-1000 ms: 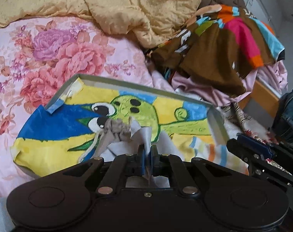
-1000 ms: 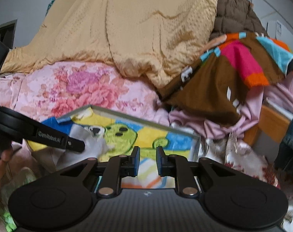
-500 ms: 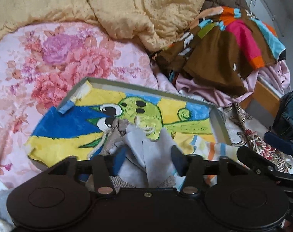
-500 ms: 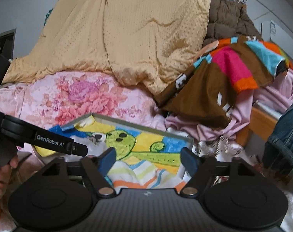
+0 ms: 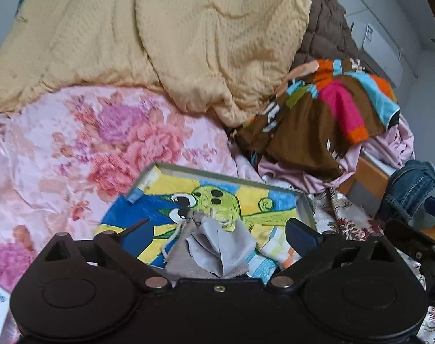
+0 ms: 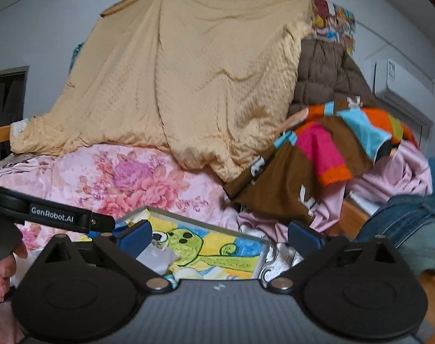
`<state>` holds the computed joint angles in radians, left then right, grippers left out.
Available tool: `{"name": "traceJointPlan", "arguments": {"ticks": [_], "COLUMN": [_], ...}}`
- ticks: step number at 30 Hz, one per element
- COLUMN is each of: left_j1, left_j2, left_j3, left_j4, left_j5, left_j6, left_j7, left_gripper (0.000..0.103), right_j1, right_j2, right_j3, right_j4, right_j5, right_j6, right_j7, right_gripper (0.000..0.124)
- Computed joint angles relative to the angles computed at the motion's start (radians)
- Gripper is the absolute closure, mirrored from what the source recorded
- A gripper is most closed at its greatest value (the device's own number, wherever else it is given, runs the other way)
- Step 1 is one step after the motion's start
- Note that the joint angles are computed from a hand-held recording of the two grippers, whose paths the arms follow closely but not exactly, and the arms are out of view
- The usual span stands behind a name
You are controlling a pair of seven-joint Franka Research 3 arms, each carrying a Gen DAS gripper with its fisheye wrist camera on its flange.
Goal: Organize soft objects
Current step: 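Lower the grey cloth into the tray with the left tool while the right tool releases the towel, then pull both tools back from the tray toward the orange strap and white towel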
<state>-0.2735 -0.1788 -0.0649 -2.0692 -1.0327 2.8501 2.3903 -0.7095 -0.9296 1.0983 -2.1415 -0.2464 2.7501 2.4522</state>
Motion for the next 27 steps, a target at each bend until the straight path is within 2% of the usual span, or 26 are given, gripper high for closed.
{"name": "traceJointPlan", "arguments": {"ticks": [6,16,23,27], "left_j1": [-0.031,-0.169,-0.233,-0.219], "left_j2": [-0.135,-0.375,-0.529,-0.604], "left_j3": [0.04,0.169,0.228,0.24], "left_j4": [-0.105,-0.318,-0.459,-0.526], "left_j5": [-0.042,-0.072,0.015,0.095], "left_j6": [0.007,0.032,0.081,0.074], "left_j7": [0.023,0.149,0.147,0.1], "left_gripper": [0.001,0.001,0.001,0.001], "right_j1": [0.077,0.187,0.244,0.27], "right_j2": [-0.066,-0.126,-0.164,-0.179], "right_j3": [-0.026,-0.039,-0.036,-0.029], "right_j4": [0.003,-0.019,-0.044,-0.055], "right_j5": [-0.002,0.047,0.067,0.063], "right_j6": [-0.065,-0.171,-0.218,-0.247], "right_j7": [-0.008,0.061,0.144,0.168], "right_gripper": [0.021,0.021,0.021,0.021]}}
